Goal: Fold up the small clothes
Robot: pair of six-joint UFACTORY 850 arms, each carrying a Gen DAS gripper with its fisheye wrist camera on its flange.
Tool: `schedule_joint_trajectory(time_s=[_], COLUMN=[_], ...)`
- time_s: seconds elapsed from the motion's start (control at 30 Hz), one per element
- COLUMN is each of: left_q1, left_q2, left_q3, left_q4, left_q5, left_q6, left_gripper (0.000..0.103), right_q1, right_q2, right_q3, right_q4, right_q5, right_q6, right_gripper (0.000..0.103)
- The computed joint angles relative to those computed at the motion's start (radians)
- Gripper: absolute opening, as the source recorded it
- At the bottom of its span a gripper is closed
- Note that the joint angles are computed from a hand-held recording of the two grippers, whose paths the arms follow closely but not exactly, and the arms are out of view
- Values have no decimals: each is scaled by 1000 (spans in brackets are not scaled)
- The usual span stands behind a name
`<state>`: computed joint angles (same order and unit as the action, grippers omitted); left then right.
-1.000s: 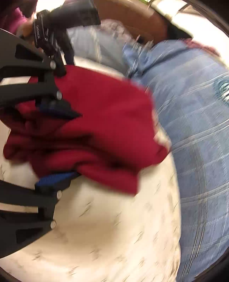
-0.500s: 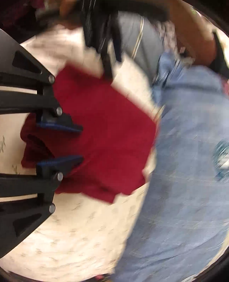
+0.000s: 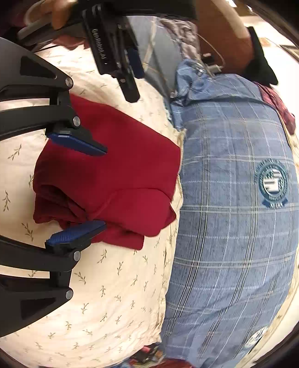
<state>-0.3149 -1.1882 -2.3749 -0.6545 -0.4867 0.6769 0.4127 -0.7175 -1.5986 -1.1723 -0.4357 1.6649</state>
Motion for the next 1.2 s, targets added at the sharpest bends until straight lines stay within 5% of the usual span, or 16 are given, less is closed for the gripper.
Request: schedule_joint_trajectory(time_s=[0.6, 1.2], left_q1=[-1, -8], left_q2=[94, 74], left_q3=[149, 130], left_q4=[-138, -71], left_q5=[97, 108], left_q6=[150, 104], left_gripper=[76, 76], right_q1=[3, -1], right_q2=[-16, -46], right_q3=[-42, -65], right_q4=[44, 110], right_q5=[-71, -55], right_q6=[37, -34], right_gripper=[79, 80])
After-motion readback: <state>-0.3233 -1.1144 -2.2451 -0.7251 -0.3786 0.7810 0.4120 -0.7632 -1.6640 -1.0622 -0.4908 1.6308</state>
